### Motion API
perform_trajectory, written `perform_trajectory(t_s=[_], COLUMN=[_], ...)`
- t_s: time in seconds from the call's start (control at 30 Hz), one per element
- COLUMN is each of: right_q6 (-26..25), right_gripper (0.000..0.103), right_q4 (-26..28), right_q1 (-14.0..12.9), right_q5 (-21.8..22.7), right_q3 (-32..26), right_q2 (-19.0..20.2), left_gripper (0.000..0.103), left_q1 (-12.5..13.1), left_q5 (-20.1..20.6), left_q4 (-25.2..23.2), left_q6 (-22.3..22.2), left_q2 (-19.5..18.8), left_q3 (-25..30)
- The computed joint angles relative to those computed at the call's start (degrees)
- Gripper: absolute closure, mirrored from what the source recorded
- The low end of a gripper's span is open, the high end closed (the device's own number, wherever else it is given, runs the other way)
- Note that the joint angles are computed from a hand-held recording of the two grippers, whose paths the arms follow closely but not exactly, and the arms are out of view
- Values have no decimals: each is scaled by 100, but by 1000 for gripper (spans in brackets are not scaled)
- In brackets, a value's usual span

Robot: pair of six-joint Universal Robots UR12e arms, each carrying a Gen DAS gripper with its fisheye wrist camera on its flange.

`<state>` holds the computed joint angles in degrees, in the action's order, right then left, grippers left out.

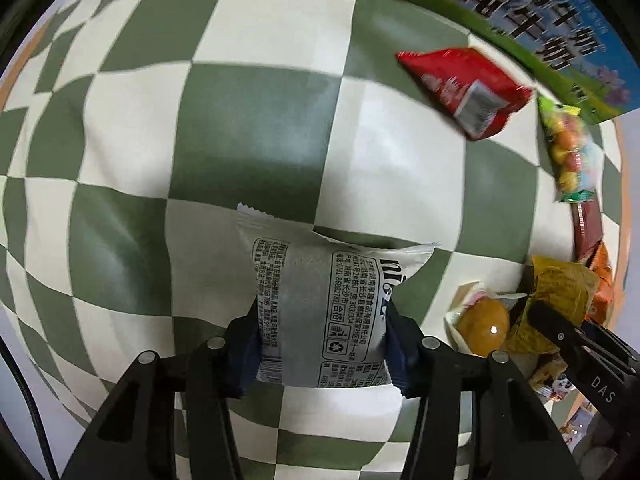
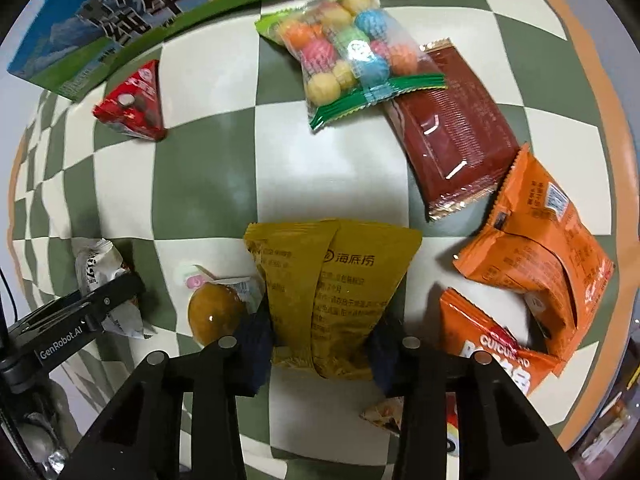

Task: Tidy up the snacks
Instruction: 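Carry both packets over the box and release them inside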

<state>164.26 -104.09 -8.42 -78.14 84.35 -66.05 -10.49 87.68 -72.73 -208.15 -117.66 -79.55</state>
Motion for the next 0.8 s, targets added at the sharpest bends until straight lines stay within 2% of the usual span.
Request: perform_trajectory(t_s=[0.23, 0.4, 0.53, 0.63, 0.7, 0.77, 0.8], right_q6=[-129, -240, -228, -122, -64, 14, 37], right_gripper=[61, 61, 61, 61, 61, 61, 61], right_q4=[255, 560, 669, 642, 653, 858, 962], right_q1=[-167, -217, -186, -84, -14, 70, 101], right_q5=[700, 1410, 1837, 1949, 1914, 1884, 1871], right_q3=[-232, -893, -1533, -2134, -2561, -3120, -3349], right_q2=[-140, -68, 157, 462, 716, 1078, 1230], left_gripper=[55, 55, 55, 55, 55, 55, 55], left_q1=[-21, 97, 248, 269, 340, 384, 417], left_q5=[-194, -555, -665, -660, -679, -679, -695], left_q4=[280, 323, 171, -59, -442, -722, -1036], left_q6=[127, 407, 596, 598, 595, 626, 684], left_q2=[212, 94, -185, -657, -1018, -1252, -1477], left_q3=[246, 865, 1494, 2207, 2831, 3217, 3611])
